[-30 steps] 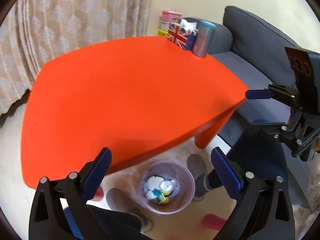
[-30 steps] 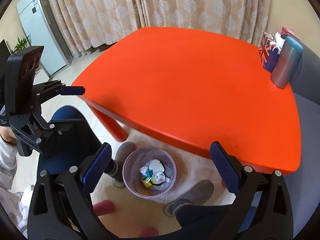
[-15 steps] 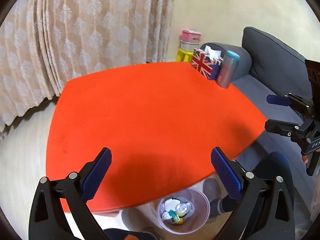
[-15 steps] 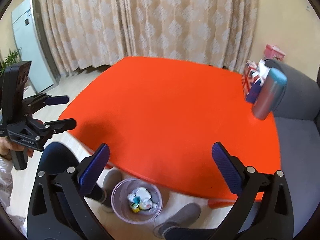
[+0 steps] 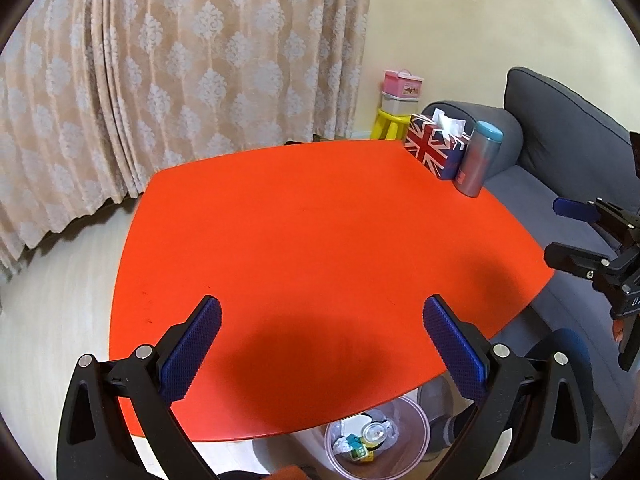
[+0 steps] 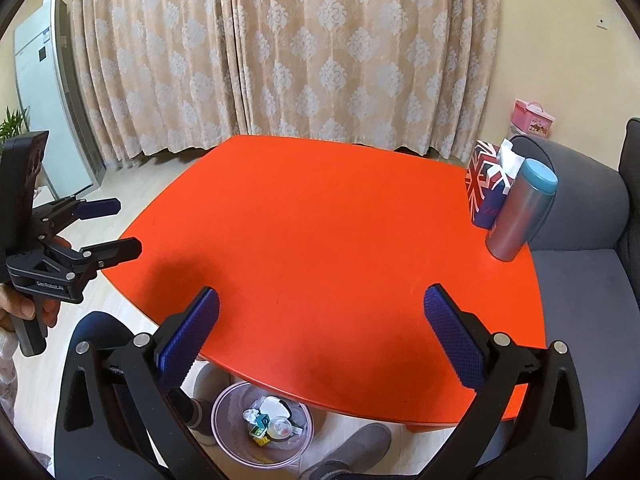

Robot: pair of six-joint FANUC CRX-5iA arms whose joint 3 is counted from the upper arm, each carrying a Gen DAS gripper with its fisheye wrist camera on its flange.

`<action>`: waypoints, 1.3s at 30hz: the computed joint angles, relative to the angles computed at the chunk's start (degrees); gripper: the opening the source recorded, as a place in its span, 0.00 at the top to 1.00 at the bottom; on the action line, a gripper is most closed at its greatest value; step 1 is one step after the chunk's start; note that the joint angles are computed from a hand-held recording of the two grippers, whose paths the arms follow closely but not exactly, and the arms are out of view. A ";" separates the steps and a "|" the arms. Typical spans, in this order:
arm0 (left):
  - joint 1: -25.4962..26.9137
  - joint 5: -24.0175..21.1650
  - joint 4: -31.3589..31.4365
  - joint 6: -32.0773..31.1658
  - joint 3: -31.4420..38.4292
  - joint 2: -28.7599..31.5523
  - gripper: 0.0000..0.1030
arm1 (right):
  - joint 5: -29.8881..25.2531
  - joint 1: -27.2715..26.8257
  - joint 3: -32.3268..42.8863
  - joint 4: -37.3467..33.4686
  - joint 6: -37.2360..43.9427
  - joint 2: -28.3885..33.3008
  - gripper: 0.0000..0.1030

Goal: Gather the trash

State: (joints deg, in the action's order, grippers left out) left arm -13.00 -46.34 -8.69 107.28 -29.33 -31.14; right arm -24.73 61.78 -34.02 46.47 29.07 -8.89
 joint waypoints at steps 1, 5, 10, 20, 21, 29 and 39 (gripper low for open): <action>-0.62 -0.48 -1.09 1.05 0.55 0.41 0.06 | 0.20 -0.14 0.03 -0.20 0.14 0.03 0.03; -0.67 -0.51 -0.89 1.57 0.74 0.74 0.06 | 0.33 -0.28 0.24 -0.74 0.59 0.15 0.03; 0.41 1.00 1.59 -0.14 -0.41 -0.33 0.06 | 0.07 0.01 0.45 -1.11 0.55 0.35 0.03; 0.68 2.35 3.15 -1.43 -1.13 -0.92 0.06 | 0.18 0.36 0.48 -1.68 0.50 0.52 0.03; 0.85 2.54 3.70 -1.95 -1.30 -0.98 0.06 | 0.15 0.41 0.50 -1.73 0.53 0.54 0.03; 0.69 2.58 3.91 -2.66 -1.26 -1.08 0.06 | 0.56 0.44 0.02 -0.92 -0.22 0.57 0.03; 0.74 2.74 4.43 -3.13 -1.48 -1.23 0.06 | 0.63 0.49 -0.12 -0.86 -0.31 0.48 0.03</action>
